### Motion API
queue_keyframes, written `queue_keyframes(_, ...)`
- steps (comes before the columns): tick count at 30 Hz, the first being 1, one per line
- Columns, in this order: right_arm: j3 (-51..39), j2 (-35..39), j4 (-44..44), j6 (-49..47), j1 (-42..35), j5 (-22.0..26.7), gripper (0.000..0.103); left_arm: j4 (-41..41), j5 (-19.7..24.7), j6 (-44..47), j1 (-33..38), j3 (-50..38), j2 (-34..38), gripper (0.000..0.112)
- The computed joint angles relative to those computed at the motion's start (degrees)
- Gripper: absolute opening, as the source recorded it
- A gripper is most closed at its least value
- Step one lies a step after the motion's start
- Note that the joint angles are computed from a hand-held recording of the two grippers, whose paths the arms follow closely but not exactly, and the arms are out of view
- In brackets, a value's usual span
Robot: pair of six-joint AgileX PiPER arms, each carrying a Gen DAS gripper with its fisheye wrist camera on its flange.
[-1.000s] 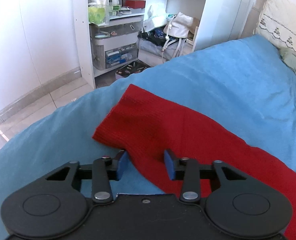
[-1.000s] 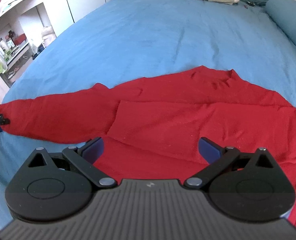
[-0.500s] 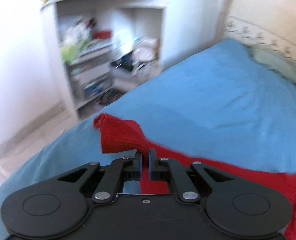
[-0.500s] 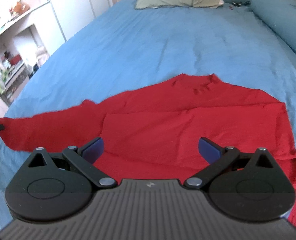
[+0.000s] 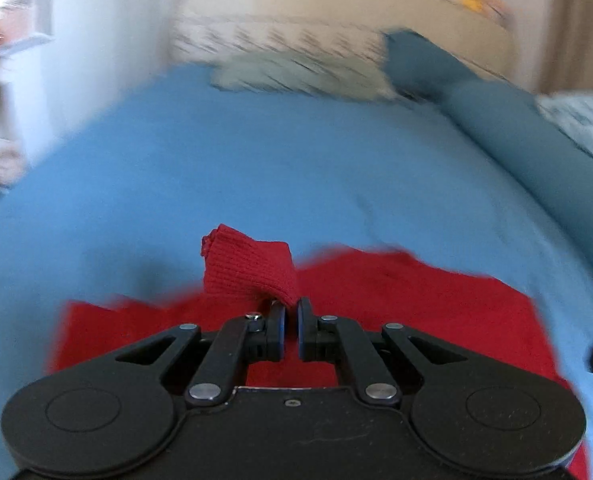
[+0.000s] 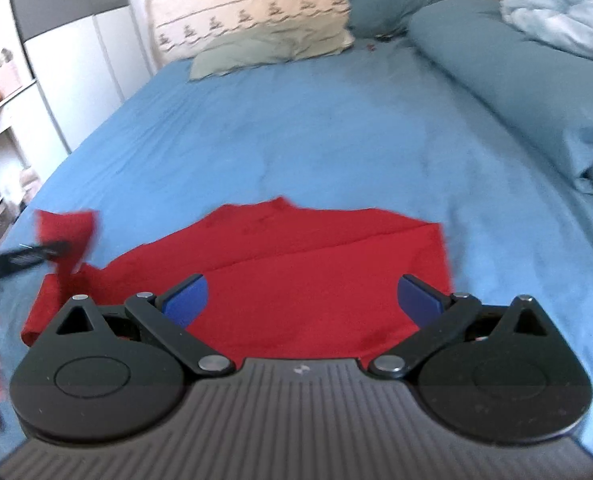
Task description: Fold small clothes
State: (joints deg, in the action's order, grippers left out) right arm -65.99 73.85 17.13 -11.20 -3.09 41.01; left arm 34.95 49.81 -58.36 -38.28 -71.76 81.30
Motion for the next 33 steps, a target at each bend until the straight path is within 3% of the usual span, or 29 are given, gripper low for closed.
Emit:
queue_keyframes(5,1.22,3.13,8.16,-13.32,-10.27,1.48,0.103,-6.36,-2.25,2.33,-7.13,-8.69,16.84,0.006)
queue_keyframes(8,0.58,5.7,11.1,-19.35,-14.16,3.11,0.103,-5.18,-1.53,1.91,-8.65,-10.18,20.7,0.007)
queue_keyframes(9,0.39,6.55,12.69,-21.5,-15.46,3.76,0.103,-4.68,-2.2,1.85,-8.85,-9.34,20.21,0.007)
queue_keyframes(10,0.04,7.42,14.03,-22.99,-16.45,4.29,0.103,-5.04,-2.67,2.86,-8.68,-8.97,19.68,0.017)
queue_keyframes(11,-0.23,8.01,14.91,-23.93,-17.04,4.72,0.103,-5.93,-2.77,4.1,-8.78,-8.42,18.91,0.038)
queue_keyframes(13,-1.51,9.64,16.17,-25.16,-17.18,5.43,0.103,-6.04,-2.64,5.72,-8.29,-5.73,15.44,0.06)
queue_keyframes(14,-1.74,9.83,16.44,-25.73,-17.1,5.79,0.103,-4.1,-1.75,5.03,-8.45,-3.13,12.41,0.063)
queue_keyframes(20,-5.11,14.58,15.67,-27.18,-8.33,6.71,0.103,0.4,6.37,5.64,-5.32,5.65,1.18,0.064)
queue_keyframes(23,-4.87,17.66,12.74,-25.68,-0.64,2.07,0.103,2.17,8.03,6.68,-1.03,9.4,-2.24,0.064)
queue_keyframes(27,-5.76,22.41,6.74,-17.82,7.7,-4.78,0.103,3.91,6.93,6.07,4.03,14.68,-5.89,0.064)
queue_keyframes(31,-9.32,26.25,-0.64,-4.46,8.63,-4.45,0.081,3.78,6.59,3.52,7.45,16.7,-7.35,0.064)
queue_keyframes(33,-8.49,25.16,1.06,-1.99,6.07,-4.29,0.081,2.84,6.05,2.88,8.49,17.41,-8.36,0.064)
